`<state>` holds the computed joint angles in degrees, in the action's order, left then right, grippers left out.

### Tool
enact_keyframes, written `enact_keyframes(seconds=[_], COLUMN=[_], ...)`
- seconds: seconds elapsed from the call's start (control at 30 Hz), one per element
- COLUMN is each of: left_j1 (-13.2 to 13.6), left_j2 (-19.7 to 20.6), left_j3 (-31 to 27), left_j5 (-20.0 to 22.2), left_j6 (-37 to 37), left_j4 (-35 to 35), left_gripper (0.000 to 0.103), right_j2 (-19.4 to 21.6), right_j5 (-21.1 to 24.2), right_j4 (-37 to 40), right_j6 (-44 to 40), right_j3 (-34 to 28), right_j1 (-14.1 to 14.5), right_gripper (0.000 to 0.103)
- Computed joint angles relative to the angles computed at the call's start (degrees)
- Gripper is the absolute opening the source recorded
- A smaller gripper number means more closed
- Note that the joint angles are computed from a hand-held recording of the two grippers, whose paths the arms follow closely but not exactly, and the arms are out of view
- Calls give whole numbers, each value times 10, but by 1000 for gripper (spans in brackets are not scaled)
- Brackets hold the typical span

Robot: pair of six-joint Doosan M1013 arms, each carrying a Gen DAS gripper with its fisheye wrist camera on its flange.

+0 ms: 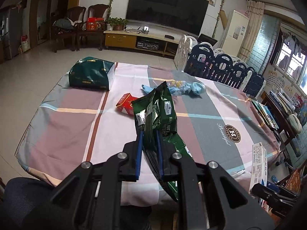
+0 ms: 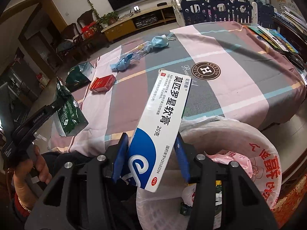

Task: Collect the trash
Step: 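Carry the medicine box with the right tool and drop it into the wastebasket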

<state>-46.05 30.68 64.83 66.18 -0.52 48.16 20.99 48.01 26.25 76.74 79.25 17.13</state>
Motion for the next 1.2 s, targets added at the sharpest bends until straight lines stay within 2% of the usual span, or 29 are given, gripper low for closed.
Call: enact_keyframes(seconds=[0.57,0.8,0.93,0.97,1.03,1.1,1.2], left_j1=[-8,-12,-16,-17,-17,-18,-21], left_j2=[-1,0,6,7,9,13,23], left_j3=[-4,-5,-12,-13,-16,-20,-33], left_j5=[4,-6,-15,-19,-32,-38,-36], left_j6=[11,23,37,43,53,64,88], left_j4=[1,-3,-8,-11,-21,-30,-40], left_gripper=[15,15,15,15,15,15,15], right_j2=[-9,-21,-20,-18,-15,-20,-32], right_j5=[-9,-2,27,37,49,38,11], right_j4=[-32,-121,-177,-182,-166,-111,-57], right_j6=[18,78,126,136,159,178,187], right_j3=[16,42,54,56,61,71,86], right_j1=[1,-13,-20,-22,-33,-53,-72], right_gripper=[48,48,49,51,67,75,75])
